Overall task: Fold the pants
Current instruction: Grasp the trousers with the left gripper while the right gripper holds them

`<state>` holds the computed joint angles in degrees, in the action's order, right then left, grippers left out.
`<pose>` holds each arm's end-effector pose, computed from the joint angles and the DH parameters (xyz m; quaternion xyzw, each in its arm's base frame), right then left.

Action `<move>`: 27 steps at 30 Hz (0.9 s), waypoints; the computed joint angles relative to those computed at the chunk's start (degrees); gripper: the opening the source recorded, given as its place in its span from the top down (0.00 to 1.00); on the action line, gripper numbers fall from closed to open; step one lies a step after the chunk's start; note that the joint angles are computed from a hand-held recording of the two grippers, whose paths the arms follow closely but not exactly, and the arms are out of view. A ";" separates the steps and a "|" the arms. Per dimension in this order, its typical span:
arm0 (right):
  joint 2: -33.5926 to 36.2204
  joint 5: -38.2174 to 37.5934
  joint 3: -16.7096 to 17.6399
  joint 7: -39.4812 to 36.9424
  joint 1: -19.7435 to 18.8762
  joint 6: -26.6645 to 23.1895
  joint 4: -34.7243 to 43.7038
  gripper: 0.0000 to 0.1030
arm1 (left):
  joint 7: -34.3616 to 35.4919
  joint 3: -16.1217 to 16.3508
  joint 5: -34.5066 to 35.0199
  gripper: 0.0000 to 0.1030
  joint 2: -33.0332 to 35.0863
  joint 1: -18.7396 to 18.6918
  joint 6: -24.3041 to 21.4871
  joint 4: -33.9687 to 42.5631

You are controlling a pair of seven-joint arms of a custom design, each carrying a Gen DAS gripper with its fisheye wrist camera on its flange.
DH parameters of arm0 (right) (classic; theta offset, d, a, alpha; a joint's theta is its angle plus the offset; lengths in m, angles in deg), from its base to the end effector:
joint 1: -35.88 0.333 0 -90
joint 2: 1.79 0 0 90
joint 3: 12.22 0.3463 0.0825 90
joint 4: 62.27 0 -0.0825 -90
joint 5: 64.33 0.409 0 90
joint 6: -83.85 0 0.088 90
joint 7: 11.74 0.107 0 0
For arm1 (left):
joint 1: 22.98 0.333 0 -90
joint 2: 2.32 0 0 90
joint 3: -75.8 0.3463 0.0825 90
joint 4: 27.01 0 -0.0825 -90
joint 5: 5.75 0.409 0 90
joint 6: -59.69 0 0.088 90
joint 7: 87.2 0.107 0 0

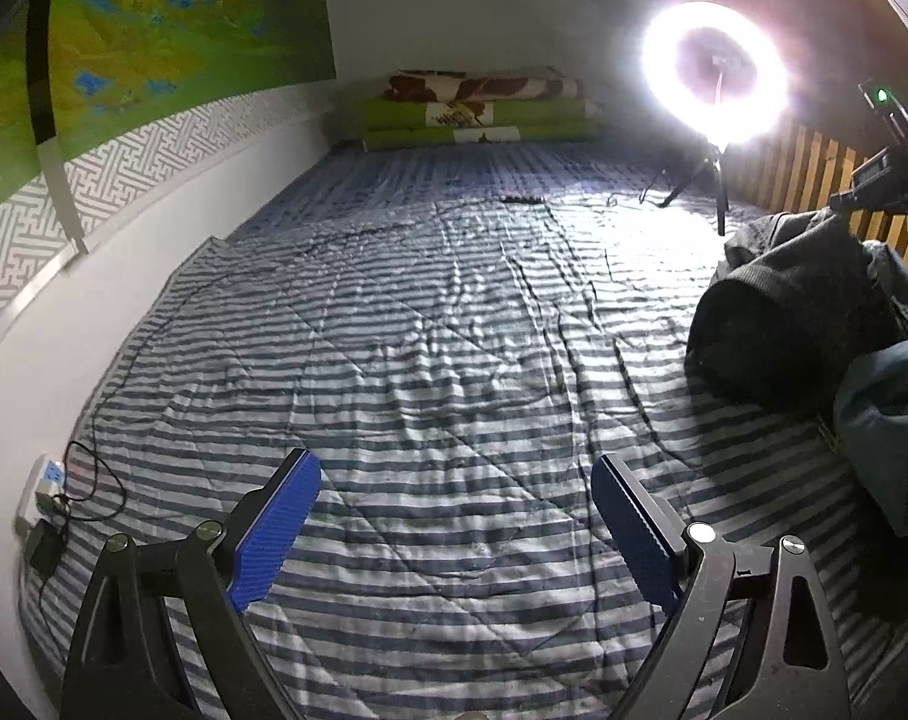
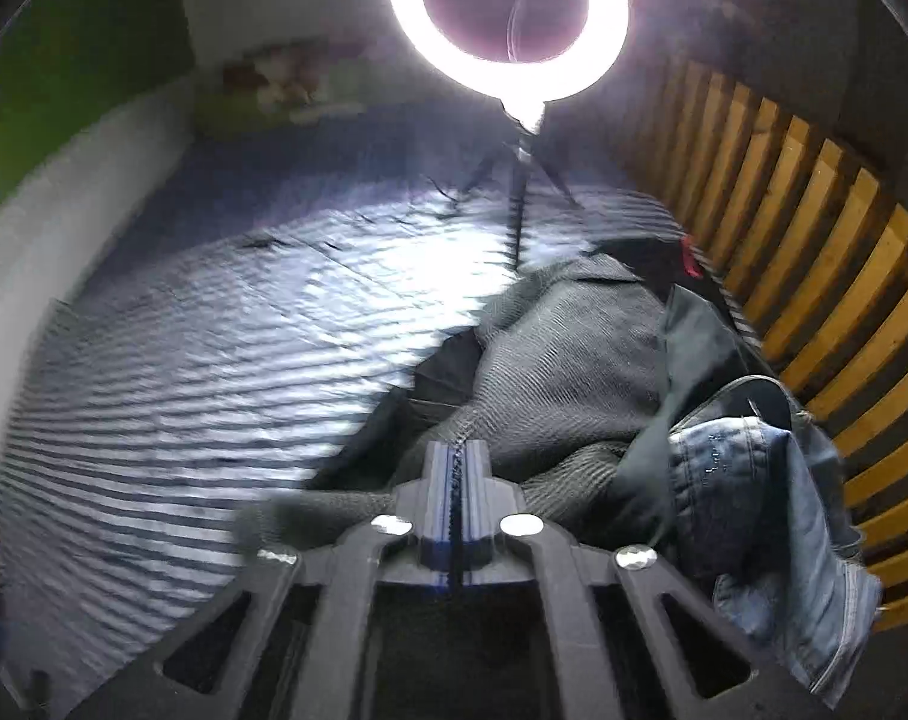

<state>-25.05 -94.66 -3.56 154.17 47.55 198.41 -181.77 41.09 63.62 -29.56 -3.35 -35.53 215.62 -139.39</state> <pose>0.4503 0.1484 0.6549 -0.3455 0.8830 -0.2727 0.1629 0.5726 -0.2484 0.5911 -0.3491 0.8477 -0.3456 0.2004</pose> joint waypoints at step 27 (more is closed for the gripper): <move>5.43 3.13 -5.39 -3.88 -0.88 3.19 -1.53 0.31 | -7.39 -6.08 4.78 0.08 27.04 -13.47 -20.27 34.15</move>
<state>-19.62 -91.53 -8.95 150.29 46.67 201.61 -183.30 33.70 57.54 -24.79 23.68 -49.00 195.35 -105.24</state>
